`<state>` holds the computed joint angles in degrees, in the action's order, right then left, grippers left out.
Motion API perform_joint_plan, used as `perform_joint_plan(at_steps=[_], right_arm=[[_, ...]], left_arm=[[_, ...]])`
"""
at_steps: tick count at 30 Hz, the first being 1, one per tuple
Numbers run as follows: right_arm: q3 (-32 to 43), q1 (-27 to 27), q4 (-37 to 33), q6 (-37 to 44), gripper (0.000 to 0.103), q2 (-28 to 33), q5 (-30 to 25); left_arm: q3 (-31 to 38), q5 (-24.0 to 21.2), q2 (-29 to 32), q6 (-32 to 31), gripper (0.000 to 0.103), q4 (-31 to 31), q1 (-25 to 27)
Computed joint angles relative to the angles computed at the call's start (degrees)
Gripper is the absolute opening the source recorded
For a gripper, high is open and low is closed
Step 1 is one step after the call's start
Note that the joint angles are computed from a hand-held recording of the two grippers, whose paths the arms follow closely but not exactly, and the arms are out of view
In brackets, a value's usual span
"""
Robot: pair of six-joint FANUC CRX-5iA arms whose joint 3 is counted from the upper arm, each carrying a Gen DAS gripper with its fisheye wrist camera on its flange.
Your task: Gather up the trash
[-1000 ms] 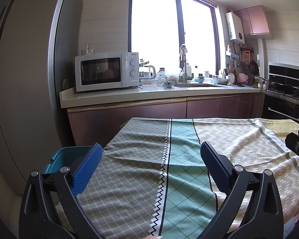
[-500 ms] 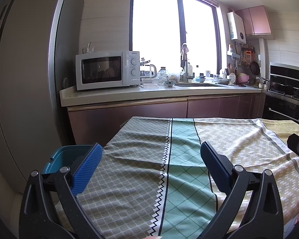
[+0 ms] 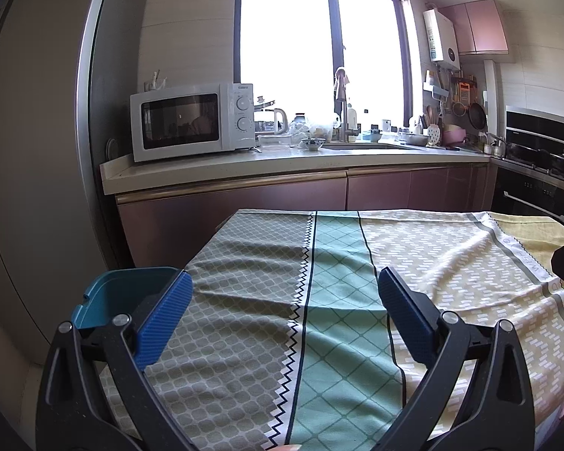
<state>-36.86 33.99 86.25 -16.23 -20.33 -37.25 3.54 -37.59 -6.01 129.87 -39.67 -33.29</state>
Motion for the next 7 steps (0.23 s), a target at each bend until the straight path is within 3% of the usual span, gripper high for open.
perform_joint_plan(at_steps=[4,7], right_arm=[[-0.2,-0.9,-0.4,0.2,0.096,-0.1,0.9],[-0.2,-1.6,-2.1,2.1,0.096,-0.7,1.5]], left_arm=[[1.6,-0.7,2.0,-4.5,0.097,5.4,1.9],[5.0,-3.8,5.5,-9.9,0.097,10.0,3.3]])
